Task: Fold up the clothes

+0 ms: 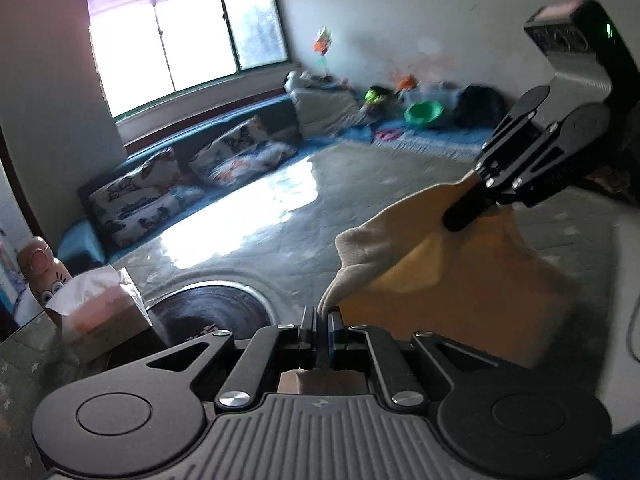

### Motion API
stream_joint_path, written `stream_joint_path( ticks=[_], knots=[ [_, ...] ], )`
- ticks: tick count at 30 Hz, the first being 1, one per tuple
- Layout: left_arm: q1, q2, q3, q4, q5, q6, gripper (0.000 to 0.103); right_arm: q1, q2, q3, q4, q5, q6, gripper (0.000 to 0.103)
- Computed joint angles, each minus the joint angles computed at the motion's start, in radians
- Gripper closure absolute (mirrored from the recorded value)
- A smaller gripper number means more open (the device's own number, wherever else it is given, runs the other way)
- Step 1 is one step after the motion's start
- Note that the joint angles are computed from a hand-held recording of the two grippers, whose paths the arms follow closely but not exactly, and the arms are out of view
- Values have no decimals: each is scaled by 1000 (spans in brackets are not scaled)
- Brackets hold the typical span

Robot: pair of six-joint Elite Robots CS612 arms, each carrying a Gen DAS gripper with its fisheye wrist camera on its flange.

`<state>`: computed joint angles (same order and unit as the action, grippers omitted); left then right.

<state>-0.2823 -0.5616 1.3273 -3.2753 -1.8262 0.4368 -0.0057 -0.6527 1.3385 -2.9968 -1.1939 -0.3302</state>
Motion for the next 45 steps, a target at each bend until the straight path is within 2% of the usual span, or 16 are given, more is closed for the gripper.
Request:
stream_joint_path(
  ticks=[2,3,5,9,11,15,19,22,25,27,31,35,39,42,45],
  knots=[
    [-10,38,-52,36,54,-16,94,0,45,-56,27,-18,45,94],
    [-11,52,-73,57,64,-31,93,1,63,-72,26,-32,68,87],
    [-14,75,-105,79,96,-82,88,6,92,-90,3,-74,113,86],
    [-14,86,-115,60,139,-134,78,7,101,-63,-83,-133,189,84],
    [-9,73,-95,33,122,-158,73,7,89,-37,-133,-133,212,83],
    [-2,32,-30,-7,50,-191,67,4,71,-16,-134,-31,208,83],
    [-4,2,26,-21,-30,-186,67,20,103,-74,-73,-4,221,89],
    [-5,-12,64,-10,-56,-167,67,30,136,-127,-31,-15,256,92],
    [-7,-13,80,4,-30,-161,67,39,144,-140,-23,-55,235,92],
    [-1,-11,83,4,-34,-195,67,46,137,-134,-49,-69,210,92],
    [7,-12,87,2,-38,-231,63,57,141,-156,-22,-24,178,92],
    [10,-16,104,-10,-25,-252,60,76,175,-220,31,-51,161,92],
    [17,-25,122,-29,-15,-281,58,82,173,-227,33,-53,149,92],
    [22,-30,130,-43,-11,-305,58,86,155,-204,26,-13,87,92],
    [25,-30,134,-39,-8,-320,58,97,160,-218,80,-7,38,92]
  ],
)
